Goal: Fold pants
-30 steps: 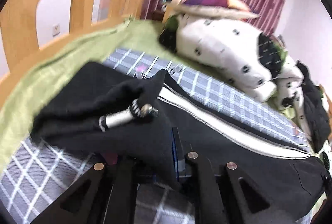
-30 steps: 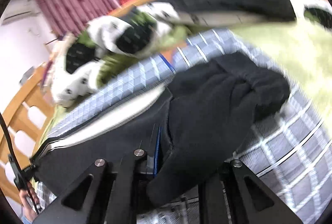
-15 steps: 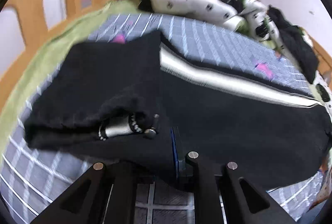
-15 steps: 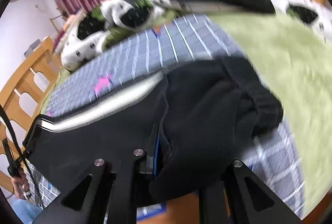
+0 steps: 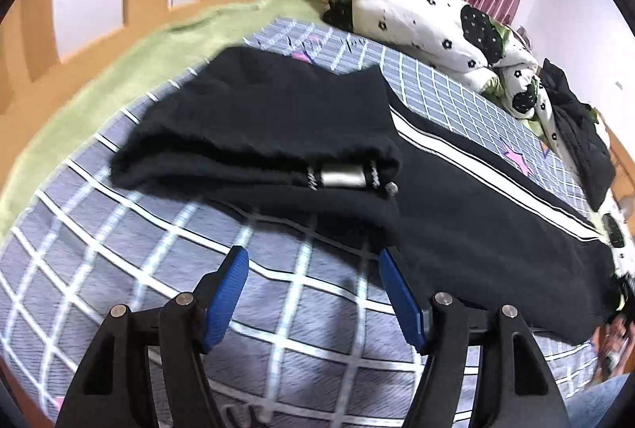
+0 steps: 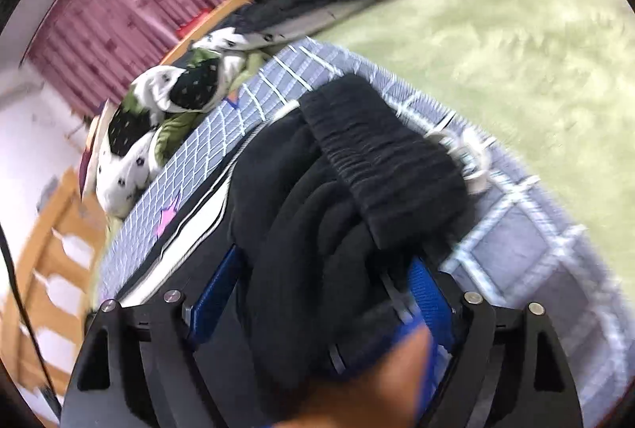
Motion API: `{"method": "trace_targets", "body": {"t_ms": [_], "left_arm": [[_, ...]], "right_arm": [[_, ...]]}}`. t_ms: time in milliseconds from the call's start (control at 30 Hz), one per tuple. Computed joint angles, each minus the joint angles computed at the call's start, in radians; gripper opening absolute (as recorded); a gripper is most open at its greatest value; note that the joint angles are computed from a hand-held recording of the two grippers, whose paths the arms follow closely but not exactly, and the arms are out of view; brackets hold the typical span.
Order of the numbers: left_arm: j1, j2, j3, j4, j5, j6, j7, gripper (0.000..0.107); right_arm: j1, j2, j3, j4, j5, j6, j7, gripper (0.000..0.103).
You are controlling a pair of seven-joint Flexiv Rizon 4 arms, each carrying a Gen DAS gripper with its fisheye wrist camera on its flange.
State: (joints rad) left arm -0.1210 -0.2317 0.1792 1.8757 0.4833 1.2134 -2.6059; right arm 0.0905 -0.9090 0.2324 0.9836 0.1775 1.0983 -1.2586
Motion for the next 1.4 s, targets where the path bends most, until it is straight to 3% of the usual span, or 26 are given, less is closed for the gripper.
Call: {"method": "trace_targets", "body": {"t_ms": [33, 133, 200, 300, 367, 433, 533, 667, 733, 767, 833, 900, 1000, 1200, 1267, 1300, 1333, 1367, 1400], "left_arm": [[-0.009, 0.01, 0.009, -0.002, 0.02, -0.01, -0.014, 0.066], [-0.014, 0.025, 0.014, -0.02, 0.077, -0.008, -0.044, 0.066], [-0.011, 0.014, -0.001, -0.063, 0.097, -0.046, -0.002, 0.066], [0.009, -0.027, -0.033, -0.134, 0.057, -0.106, 0.111, 0.067], [0.026, -0.052, -0.047, -0.156, -0.014, -0.134, 0.166, 0.067], [0.037, -0.059, -0.042, -0.123, -0.062, -0.059, 0.153, 0.066], [0.015, -0.078, -0.011, -0.104, -0.048, 0.036, 0.136, 0.067], [-0.035, -0.142, 0.017, -0.206, -0.014, -0.042, 0.219, 0.067], [-0.094, -0.189, 0.06, -0.315, 0.059, -0.197, 0.218, 0.066], [-0.104, -0.202, 0.068, -0.345, 0.085, -0.235, 0.214, 0.045], [-0.075, -0.204, 0.059, -0.345, 0.09, -0.191, 0.215, 0.019], [-0.068, -0.193, 0.095, -0.353, 0.121, -0.148, 0.136, 0.016], [-0.05, -0.196, 0.13, -0.41, 0.162, -0.182, 0.086, 0.016], [0.083, -0.239, 0.11, -0.493, 0.097, -0.124, 0.118, 0.016], [0.118, -0.252, 0.096, -0.506, 0.041, -0.109, 0.161, 0.021], [0.098, -0.261, 0.127, -0.528, 0.055, -0.13, 0.136, 0.022], [0.062, -0.27, 0.17, -0.556, 0.092, -0.174, 0.087, 0.035], [0.039, -0.272, 0.194, -0.572, 0.121, -0.213, 0.052, 0.063], [0.041, -0.264, 0.191, -0.562, 0.127, -0.211, 0.038, 0.075]], "right_arm": [[0.014, -0.036, -0.011, -0.062, -0.023, -0.051, 0.052, 0.083], [0.08, -0.052, -0.124, -0.093, -0.11, -0.051, 0.133, 0.043], [0.067, -0.049, -0.107, -0.094, -0.129, 0.012, 0.079, 0.038], [0.034, -0.052, -0.058, -0.132, -0.12, 0.05, 0.022, 0.038], [0.046, -0.07, -0.09, -0.173, -0.145, 0.036, 0.039, 0.038], [0.05, -0.094, -0.105, -0.218, -0.173, -0.031, 0.045, 0.042], [0.054, -0.115, -0.114, -0.252, -0.24, -0.185, 0.05, 0.051], [0.061, 0.009, -0.161, -0.01, -0.216, -0.112, 0.041, 0.053], [0.062, 0.081, -0.174, 0.116, -0.227, -0.05, 0.057, 0.053], [0.058, 0.103, -0.169, 0.146, -0.23, -0.04, 0.062, 0.053], [0.058, 0.157, -0.172, 0.22, -0.238, -0.018, 0.087, 0.053], [0.068, 0.2, -0.187, 0.277, -0.264, -0.001, 0.117, 0.053], [0.105, 0.273, -0.228, 0.38, -0.336, 0.046, 0.167, 0.054], [0.121, 0.288, -0.21, 0.397, -0.388, 0.039, 0.229, 0.054], [0.128, 0.273, -0.196, 0.376, -0.392, 0.012, 0.232, 0.054], [0.131, 0.266, -0.19, 0.367, -0.395, 0.004, 0.228, 0.054], [0.139, 0.261, -0.188, 0.362, -0.402, 0.003, 0.225, 0.054], [0.148, 0.26, -0.19, 0.363, -0.41, 0.005, 0.226, 0.054], [0.153, 0.257, -0.189, 0.36, -0.414, 0.009, 0.225, 0.054]]}}
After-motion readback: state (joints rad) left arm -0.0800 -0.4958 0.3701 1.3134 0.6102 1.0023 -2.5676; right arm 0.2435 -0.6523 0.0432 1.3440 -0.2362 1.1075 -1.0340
